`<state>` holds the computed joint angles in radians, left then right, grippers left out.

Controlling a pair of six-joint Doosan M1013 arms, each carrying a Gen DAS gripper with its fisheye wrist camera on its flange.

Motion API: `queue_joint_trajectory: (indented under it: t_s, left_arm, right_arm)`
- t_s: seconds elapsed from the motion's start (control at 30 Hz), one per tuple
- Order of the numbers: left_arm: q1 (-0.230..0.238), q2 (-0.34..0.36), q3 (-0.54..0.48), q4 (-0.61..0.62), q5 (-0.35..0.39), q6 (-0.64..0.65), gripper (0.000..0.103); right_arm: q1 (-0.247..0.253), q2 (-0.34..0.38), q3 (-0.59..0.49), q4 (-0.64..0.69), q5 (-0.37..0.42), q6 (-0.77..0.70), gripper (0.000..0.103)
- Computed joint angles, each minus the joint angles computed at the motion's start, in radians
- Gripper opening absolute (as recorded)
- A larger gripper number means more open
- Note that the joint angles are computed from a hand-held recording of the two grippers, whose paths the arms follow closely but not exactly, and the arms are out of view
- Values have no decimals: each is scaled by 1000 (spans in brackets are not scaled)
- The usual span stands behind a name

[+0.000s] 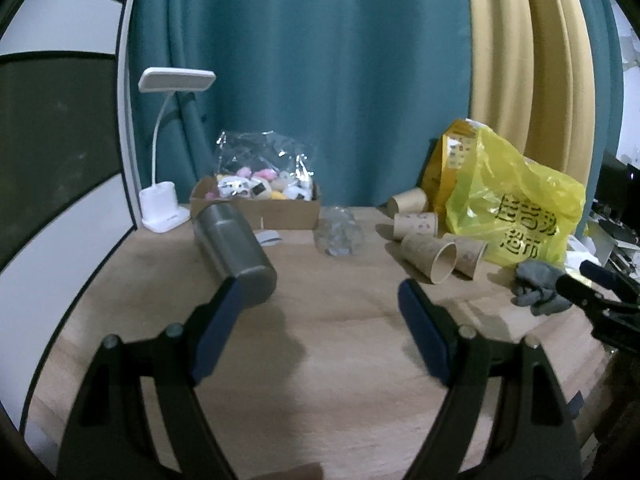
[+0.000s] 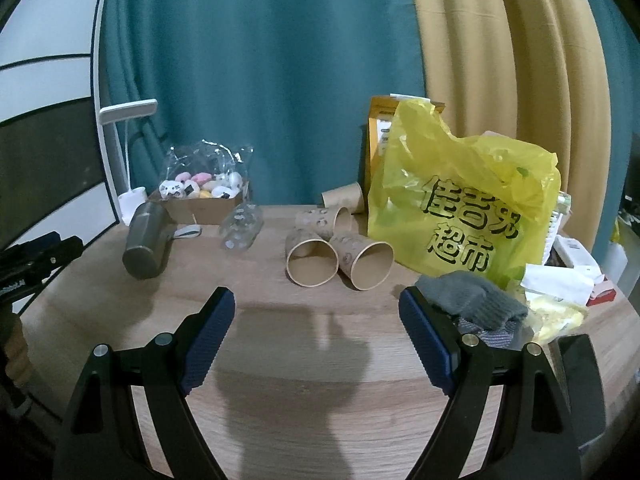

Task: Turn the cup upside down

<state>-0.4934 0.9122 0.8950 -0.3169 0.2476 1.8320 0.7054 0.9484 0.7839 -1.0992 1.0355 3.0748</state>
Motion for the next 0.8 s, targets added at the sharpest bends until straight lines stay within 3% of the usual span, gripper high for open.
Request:
queue_joint_trajectory:
  t_s: [0.47,0.57,0.7,0.8]
  left_arm:
    - [-6,4,-6,-18,36,7,81]
    - [-3,4,-5,-82,42,63,81]
    - [-6,8,-14,5,51,-19,81]
    - [-4,12,-21,-10,64,-13,81]
  right_arm:
    - [-1,9,-19,22,-1,-14,87]
    - [-2,9,-17,23,-6,-13,87]
    - [-4,9,-17,31,-12,-20,87]
    - [-5,8,-16,31,-14,-21,87]
